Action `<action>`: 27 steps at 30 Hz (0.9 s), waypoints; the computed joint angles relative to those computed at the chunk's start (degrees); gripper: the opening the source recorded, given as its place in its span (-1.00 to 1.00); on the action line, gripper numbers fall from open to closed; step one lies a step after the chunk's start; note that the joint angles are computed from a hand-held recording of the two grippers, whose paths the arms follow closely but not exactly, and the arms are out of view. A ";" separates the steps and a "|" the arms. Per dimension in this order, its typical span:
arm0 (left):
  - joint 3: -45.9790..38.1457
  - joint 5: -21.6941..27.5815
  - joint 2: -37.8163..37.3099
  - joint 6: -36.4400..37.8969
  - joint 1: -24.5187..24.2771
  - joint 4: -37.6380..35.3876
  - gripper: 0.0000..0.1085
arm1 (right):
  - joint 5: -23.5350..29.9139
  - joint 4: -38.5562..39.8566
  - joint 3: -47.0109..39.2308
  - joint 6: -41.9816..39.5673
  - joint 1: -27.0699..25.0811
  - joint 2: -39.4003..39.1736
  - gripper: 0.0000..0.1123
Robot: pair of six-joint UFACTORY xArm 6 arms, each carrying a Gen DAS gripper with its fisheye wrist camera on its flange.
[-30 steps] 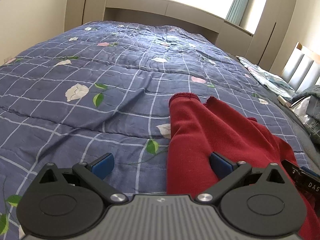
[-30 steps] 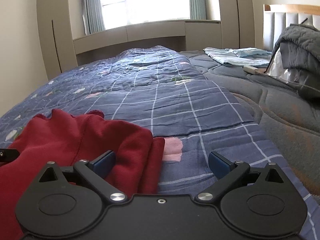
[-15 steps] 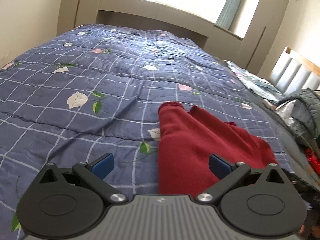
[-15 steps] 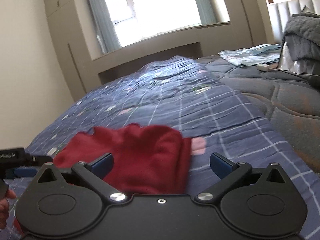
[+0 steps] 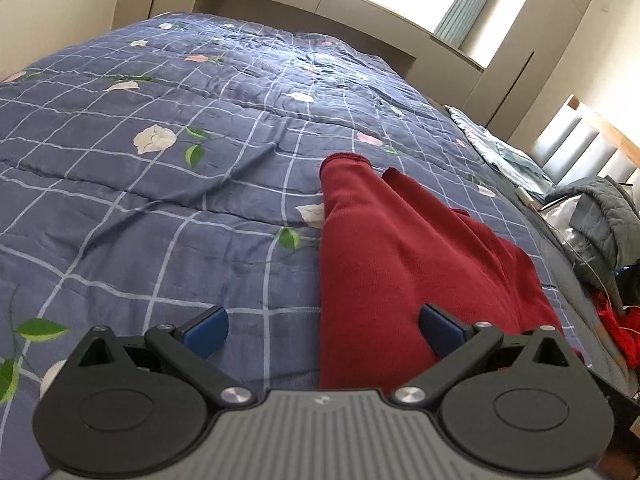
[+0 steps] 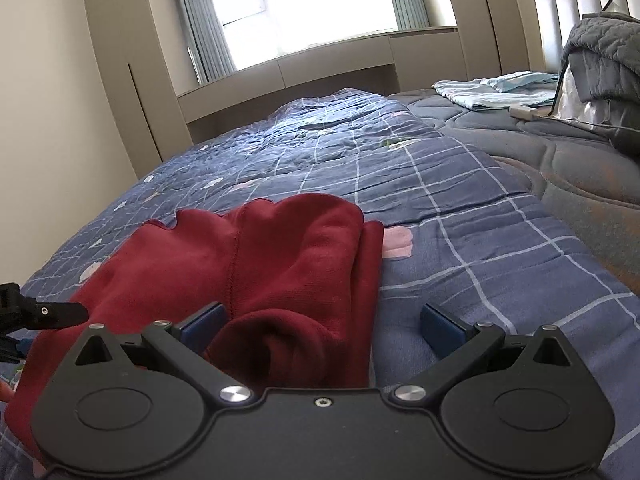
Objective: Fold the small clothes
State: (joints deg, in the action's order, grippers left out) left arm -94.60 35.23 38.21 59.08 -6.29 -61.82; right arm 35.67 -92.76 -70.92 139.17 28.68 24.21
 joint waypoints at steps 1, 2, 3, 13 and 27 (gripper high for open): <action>-0.16 0.22 0.02 -0.16 0.04 0.31 0.89 | -0.28 -1.27 0.44 1.54 -0.11 -0.33 0.83; -0.75 0.92 0.27 -0.64 0.21 0.96 0.89 | -0.76 -3.11 1.00 3.68 -0.26 -0.83 0.83; -1.79 2.24 0.75 -1.49 0.55 1.92 0.89 | -2.29 -7.11 1.95 8.07 -0.88 -1.61 0.83; -18.92 20.49 10.57 -12.31 3.76 9.72 0.89 | -13.39 -11.70 0.27 16.60 -6.96 -1.92 0.79; -18.49 22.41 8.29 -5.64 2.84 10.02 -0.23 | -8.08 -3.59 -0.63 8.92 -3.60 -2.10 -0.66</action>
State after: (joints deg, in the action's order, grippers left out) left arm -113.09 57.64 46.50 53.43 -3.45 -51.80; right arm 27.59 -96.36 -71.56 148.09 25.09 22.11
